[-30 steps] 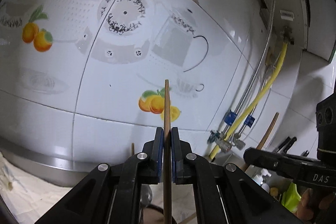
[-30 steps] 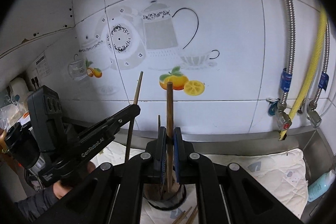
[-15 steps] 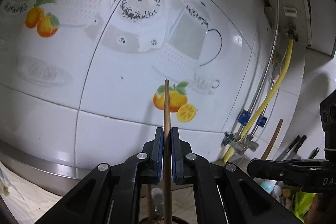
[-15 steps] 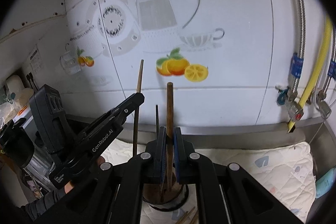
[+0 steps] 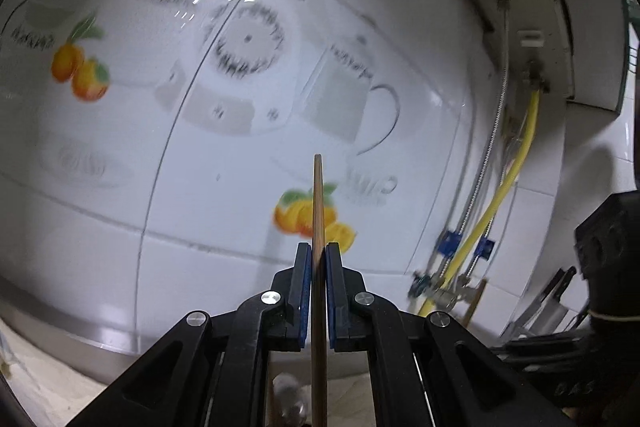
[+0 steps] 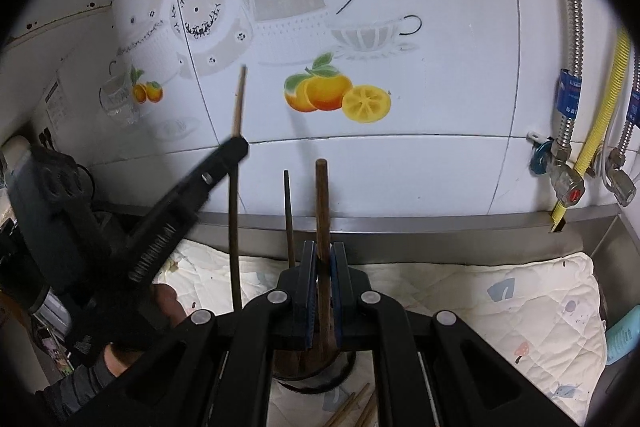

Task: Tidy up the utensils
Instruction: 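Lift the chopsticks upright and lower them into the black holder with both tools, then open both tools to release the chopsticks into the holder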

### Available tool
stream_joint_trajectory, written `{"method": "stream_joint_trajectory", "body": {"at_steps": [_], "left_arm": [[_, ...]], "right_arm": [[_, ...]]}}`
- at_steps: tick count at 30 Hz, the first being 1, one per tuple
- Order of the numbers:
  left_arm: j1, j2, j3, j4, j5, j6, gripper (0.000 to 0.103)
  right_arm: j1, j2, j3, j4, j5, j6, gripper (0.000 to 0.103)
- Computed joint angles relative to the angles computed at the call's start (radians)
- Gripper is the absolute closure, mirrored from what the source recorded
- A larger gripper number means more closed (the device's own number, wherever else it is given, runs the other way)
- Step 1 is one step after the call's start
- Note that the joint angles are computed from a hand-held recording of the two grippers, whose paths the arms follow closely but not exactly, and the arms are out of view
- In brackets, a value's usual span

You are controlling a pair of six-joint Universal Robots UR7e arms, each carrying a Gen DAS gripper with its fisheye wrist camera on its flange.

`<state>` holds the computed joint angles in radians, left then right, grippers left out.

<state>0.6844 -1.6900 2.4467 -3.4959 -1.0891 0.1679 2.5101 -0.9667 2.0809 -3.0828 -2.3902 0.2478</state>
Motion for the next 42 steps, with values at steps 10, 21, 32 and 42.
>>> {"method": "stream_joint_trajectory", "body": {"at_steps": [10,21,32,42], "left_arm": [[0.057,0.055,0.028,-0.091,-0.088,0.026,0.097],[0.035,-0.025,0.051,0.076,0.017,-0.019,0.097],[0.020,-0.081,0.027,0.280,0.085,-0.085,0.086],[-0.062,-0.172,-0.003,0.502,0.221,-0.208,0.050]], "right_arm": [[-0.013,0.001,0.014,-0.026,0.021,-0.016,0.094],[-0.032,0.001,0.016,0.009,0.020,0.029,0.094],[-0.026,-0.013,0.025,0.037,-0.005,0.054,0.078],[0.001,-0.067,0.051,0.039,-0.038,0.049,0.055]]}}
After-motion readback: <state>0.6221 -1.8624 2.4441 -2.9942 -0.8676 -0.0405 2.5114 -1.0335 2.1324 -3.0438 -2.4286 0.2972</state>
